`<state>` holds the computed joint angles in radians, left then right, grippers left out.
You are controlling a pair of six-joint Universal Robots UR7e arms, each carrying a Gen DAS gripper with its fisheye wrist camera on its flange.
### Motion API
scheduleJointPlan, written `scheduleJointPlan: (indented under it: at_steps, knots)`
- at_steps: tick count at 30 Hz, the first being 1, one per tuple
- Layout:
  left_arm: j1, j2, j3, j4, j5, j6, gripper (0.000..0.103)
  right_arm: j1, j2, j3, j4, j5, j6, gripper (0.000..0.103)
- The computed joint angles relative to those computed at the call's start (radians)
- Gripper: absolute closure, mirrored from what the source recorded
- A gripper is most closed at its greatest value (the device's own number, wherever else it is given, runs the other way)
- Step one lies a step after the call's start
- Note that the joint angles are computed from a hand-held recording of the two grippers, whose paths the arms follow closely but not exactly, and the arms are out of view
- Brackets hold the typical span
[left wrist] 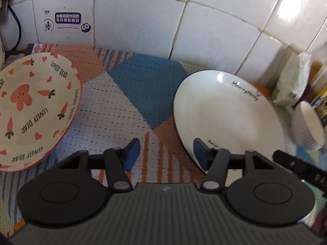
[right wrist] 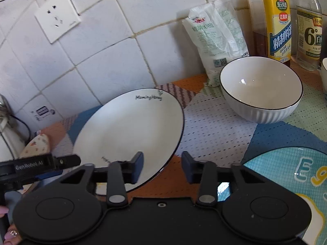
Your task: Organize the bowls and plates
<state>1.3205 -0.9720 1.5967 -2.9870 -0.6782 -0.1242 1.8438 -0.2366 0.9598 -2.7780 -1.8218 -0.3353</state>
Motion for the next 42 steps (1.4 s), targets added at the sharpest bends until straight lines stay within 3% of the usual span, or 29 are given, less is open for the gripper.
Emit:
scheduleJointPlan:
  at_steps: [2, 3, 5, 6, 10, 16, 20, 24, 26, 35, 42]
  knots:
    - [0.009, 0.004, -0.004, -0.019, -0.033, 0.032, 0.059, -0.001, 0.018, -0.036, 0.032, -0.007, 0.001, 0.077]
    - [0.015, 0.000, -0.004, -0.018, -0.066, 0.035, 0.072, -0.001, 0.029, -0.055, 0.045, -0.022, 0.000, 0.082]
    - [0.027, -0.007, -0.008, -0.004, -0.133, 0.042, 0.090, -0.008, 0.034, -0.066, 0.053, -0.007, 0.009, 0.083]
    - [0.027, -0.005, -0.015, 0.006, -0.139, 0.047, 0.091, -0.012, 0.034, -0.069, 0.057, 0.003, 0.012, 0.083]
    - [0.018, 0.009, -0.033, 0.034, -0.112, 0.053, 0.089, -0.013, 0.037, -0.077, 0.065, 0.007, -0.008, 0.084]
    - [0.038, 0.023, -0.055, 0.026, -0.159, 0.025, 0.084, -0.028, 0.054, -0.117, 0.106, 0.054, 0.015, 0.084]
    - [0.038, 0.037, -0.031, -0.077, -0.158, 0.070, 0.083, -0.014, 0.072, -0.121, 0.065, 0.018, -0.007, 0.078]
    - [0.032, 0.042, -0.023, -0.109, -0.148, 0.125, 0.082, -0.005, 0.088, -0.178, 0.142, -0.014, -0.021, 0.078]
    - [0.029, 0.039, -0.023, -0.095, -0.142, 0.138, 0.082, -0.011, 0.084, -0.179, 0.151, 0.005, -0.037, 0.079]
    - [-0.014, -0.041, 0.057, -0.060, -0.113, 0.144, 0.082, -0.025, 0.022, -0.095, 0.150, 0.083, -0.083, 0.079]
    - [-0.070, -0.145, 0.176, -0.006, -0.058, 0.038, 0.082, -0.010, -0.068, 0.061, 0.078, 0.114, -0.114, 0.079]
